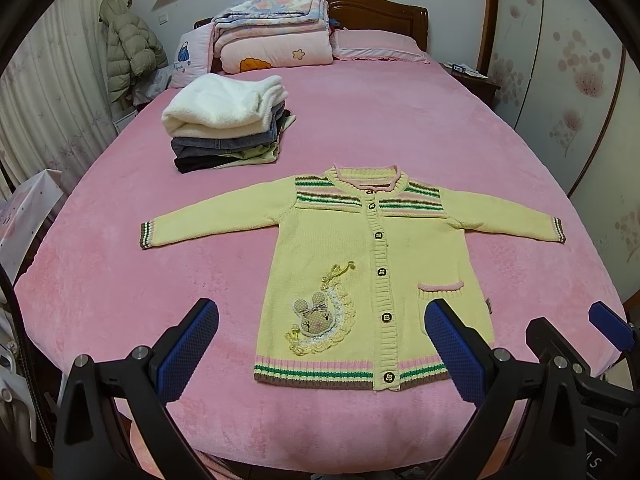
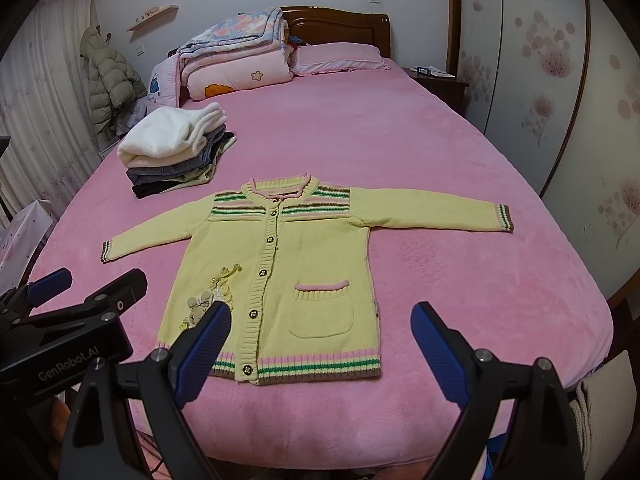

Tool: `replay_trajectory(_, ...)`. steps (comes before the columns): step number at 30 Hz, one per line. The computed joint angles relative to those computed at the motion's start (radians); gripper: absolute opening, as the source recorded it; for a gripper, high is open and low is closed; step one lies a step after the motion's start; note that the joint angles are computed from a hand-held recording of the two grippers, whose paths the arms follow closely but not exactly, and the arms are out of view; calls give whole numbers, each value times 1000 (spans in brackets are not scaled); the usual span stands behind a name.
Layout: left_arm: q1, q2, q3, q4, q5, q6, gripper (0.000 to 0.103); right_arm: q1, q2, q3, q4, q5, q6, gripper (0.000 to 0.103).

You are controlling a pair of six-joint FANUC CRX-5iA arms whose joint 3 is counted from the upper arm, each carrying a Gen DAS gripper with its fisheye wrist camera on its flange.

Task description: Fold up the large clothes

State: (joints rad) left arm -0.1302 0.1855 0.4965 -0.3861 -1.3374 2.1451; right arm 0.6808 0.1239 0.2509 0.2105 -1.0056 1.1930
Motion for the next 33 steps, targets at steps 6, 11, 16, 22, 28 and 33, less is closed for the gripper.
replay_trajectory(6,1,0,0,2,0,-2,102,1,0,0,-3,0,-1,92)
replay_trajectory(11,1,-3,-3,2,-2,-3,102,3,1,1,-6,-4,-1,92)
replay_trajectory(16,2,-7,-9,2,-1,-6,102,3,-1,-5,-8,-1,-1,89)
replay_trajectory(22,-2,-10,-13,0,4,-11,102,-2,6,8,-31,-20,8,87)
replay_trajectory(28,-5,-3,-3,-2,-1,-10,102,-6,9,14,-34,-24,14,87)
replay_trajectory(33,-7,-3,2,-4,-5,-10,102,-11,14,26,-49,-32,24,84)
